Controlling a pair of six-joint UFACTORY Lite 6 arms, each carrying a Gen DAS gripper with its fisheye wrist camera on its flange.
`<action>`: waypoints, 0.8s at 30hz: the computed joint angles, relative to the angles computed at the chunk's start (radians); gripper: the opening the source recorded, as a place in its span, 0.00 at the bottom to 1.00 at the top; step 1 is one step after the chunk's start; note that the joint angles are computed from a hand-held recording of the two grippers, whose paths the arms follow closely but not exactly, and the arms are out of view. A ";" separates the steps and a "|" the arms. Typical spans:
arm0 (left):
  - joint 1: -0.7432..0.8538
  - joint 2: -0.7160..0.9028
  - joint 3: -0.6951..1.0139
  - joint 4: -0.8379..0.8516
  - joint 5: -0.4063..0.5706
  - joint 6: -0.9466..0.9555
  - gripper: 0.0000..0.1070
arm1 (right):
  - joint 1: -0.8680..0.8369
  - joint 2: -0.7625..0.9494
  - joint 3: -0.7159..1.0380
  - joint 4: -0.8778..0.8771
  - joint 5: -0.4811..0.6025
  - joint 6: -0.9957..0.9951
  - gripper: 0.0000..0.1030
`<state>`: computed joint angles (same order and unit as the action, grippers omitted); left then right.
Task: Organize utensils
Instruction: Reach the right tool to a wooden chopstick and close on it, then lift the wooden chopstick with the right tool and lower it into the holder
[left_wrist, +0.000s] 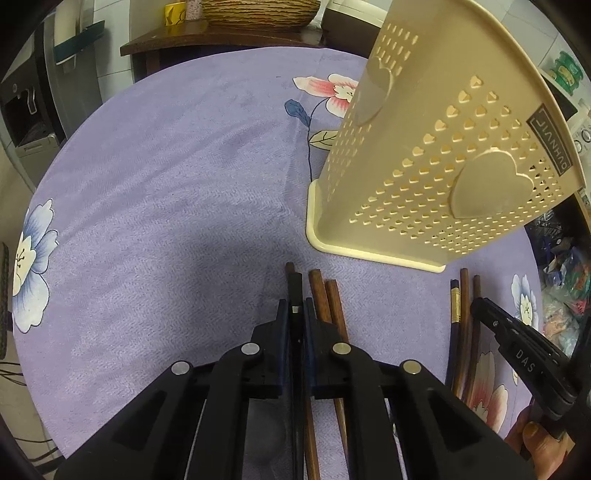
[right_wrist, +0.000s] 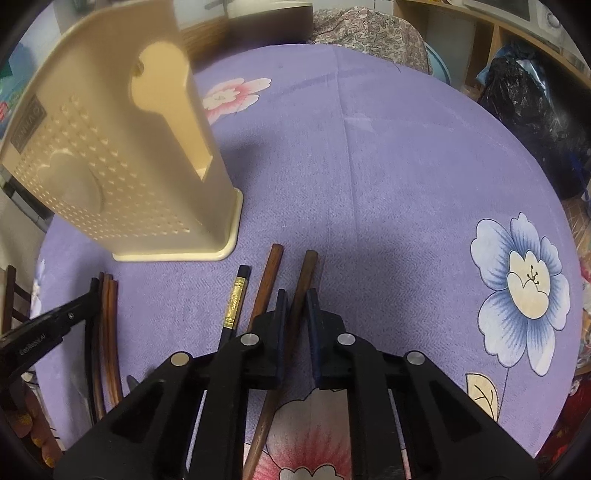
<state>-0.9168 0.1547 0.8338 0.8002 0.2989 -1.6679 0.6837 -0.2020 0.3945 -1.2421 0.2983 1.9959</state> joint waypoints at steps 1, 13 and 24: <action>0.004 -0.017 -0.039 0.042 -0.012 -0.046 0.08 | -0.008 -0.024 -0.011 -0.006 -0.002 -0.001 0.10; -0.118 -0.440 -0.205 0.200 0.112 -0.158 0.08 | 0.064 -0.648 -0.106 0.471 0.226 -0.599 0.08; -0.305 -0.691 -0.189 0.308 0.418 -0.144 0.08 | 0.444 -0.988 0.042 0.420 0.736 -0.633 0.08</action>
<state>-1.2214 -0.5364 0.6450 1.1083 0.7171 -1.8117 1.1281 -1.1897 0.4363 -0.8218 1.0341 1.3629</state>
